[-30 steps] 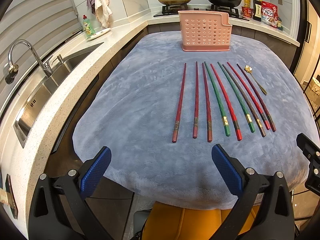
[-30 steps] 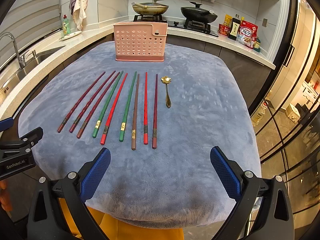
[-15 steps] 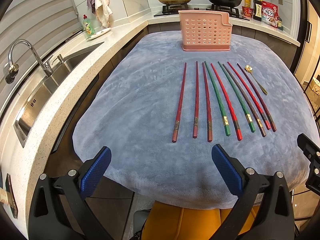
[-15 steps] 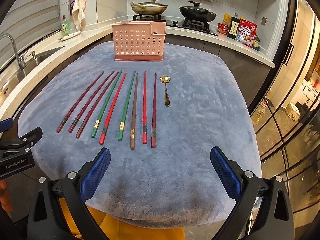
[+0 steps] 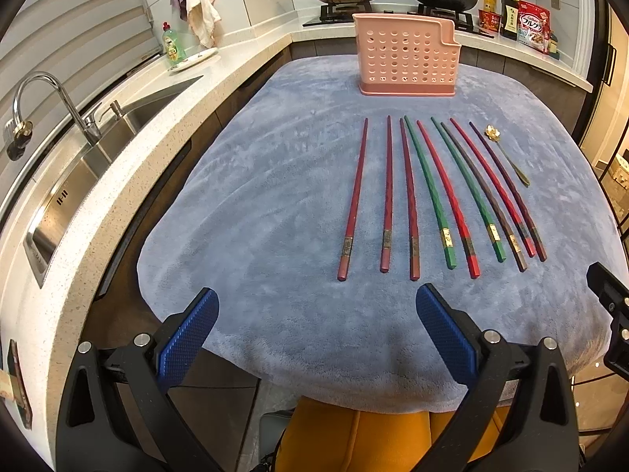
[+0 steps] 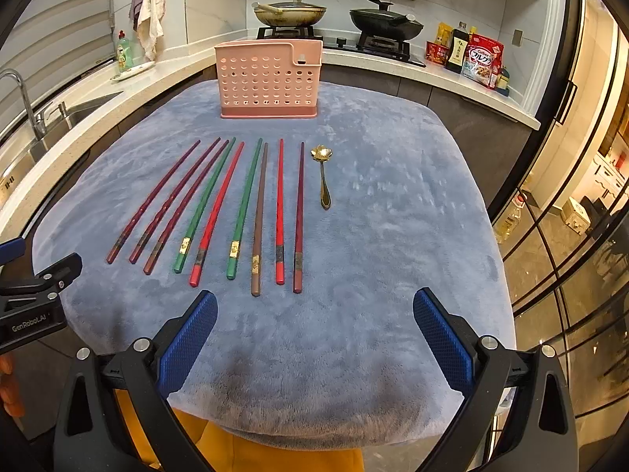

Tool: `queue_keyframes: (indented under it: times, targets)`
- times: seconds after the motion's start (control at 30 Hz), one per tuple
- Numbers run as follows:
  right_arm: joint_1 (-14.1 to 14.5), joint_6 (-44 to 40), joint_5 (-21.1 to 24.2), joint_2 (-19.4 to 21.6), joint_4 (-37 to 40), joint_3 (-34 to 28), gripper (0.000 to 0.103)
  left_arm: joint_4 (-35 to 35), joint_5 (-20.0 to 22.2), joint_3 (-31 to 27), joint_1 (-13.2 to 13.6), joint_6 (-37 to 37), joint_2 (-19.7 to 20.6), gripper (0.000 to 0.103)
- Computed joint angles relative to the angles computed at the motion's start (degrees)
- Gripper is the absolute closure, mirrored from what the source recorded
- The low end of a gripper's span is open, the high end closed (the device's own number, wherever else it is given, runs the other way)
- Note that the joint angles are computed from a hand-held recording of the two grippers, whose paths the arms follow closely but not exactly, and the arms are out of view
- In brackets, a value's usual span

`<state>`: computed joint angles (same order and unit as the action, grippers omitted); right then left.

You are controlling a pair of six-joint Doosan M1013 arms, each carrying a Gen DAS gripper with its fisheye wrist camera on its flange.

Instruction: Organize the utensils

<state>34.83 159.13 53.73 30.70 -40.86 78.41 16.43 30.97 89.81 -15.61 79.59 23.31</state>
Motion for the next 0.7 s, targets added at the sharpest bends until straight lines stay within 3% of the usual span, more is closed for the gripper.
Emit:
queue_keyframes:
  times: [0.3,0.53,0.7]
  targets:
    - [-1.07,-1.66,-0.05,1.01,2.29,-0.88,0.007,-6.05,2.19,-2.68,1.48,2.49,2.3,0.007]
    - [-2.19,-2.93,-0.7,1.69,4.65,-1.23,0.007,-16.65,3.6,-6.05,3.41,9.4,5.73,0.007]
    - [-3.17,-3.89,-1.74,2.28,5.79,-1.79,0.007,-17.91,4.84,-7.88,3.56,11.09,7.86,0.019]
